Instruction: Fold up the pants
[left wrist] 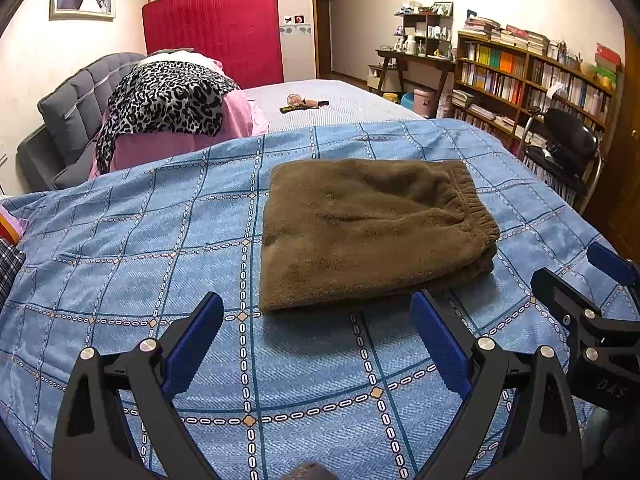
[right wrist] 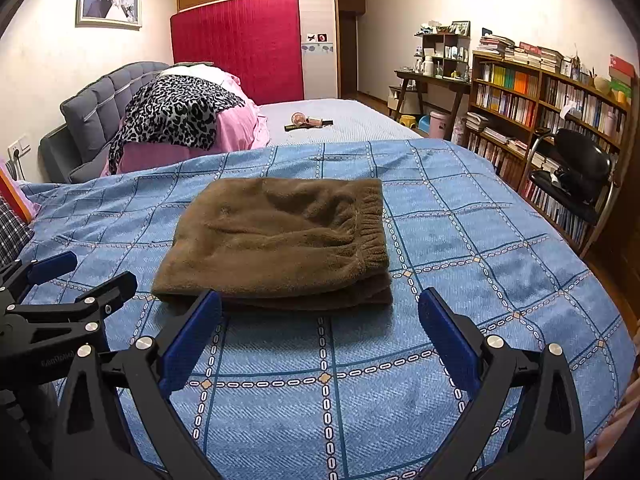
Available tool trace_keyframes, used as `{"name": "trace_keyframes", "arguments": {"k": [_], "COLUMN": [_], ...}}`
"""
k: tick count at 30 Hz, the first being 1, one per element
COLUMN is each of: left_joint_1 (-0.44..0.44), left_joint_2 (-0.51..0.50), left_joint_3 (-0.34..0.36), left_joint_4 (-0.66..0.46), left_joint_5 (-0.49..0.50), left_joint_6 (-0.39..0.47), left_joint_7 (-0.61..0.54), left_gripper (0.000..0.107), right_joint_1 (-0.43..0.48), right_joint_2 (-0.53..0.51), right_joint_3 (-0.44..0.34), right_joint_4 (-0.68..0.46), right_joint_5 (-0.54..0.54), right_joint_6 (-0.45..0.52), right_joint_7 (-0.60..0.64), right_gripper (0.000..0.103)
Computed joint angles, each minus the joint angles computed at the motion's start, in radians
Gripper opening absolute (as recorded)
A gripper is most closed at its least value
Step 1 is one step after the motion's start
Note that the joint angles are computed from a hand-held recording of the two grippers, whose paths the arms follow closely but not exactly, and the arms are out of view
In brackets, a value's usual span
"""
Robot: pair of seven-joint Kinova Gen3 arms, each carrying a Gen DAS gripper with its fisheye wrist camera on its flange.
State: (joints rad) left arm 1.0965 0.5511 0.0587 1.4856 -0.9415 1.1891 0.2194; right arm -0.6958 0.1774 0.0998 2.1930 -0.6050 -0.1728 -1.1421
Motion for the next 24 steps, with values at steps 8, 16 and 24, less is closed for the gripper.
{"name": "trace_keyframes", "arguments": {"k": [8,16,24], "left_joint_1": [-0.003,0.003,-0.006], "left_joint_2": [0.010,0.013,0.015], "left_joint_3": [-0.001,-0.004,0.001], "left_joint_4": [0.009,0.011,-0.001], "left_joint_5": [0.006,0.000,0.016], "left_joint_6": [-0.009,-0.002,-0.001], "left_joint_7": [0.003,0.001,-0.015], "left_gripper": [0.094,0.094,0.094], "right_joint_1": [-0.021,-0.062,-0.075], "right_joint_2": [0.013,0.018,0.020], "right_joint_3": [0.034,0.075,0.091], "right_joint_4": [-0.011,-0.012,-0.014], "right_joint_5": [0.003,0.007,0.013], "right_joint_6": [0.024,0.030,0.035], "right_joint_7": [0.004,-0.008,-0.017], "right_gripper": [0.100,0.100,0.100]}}
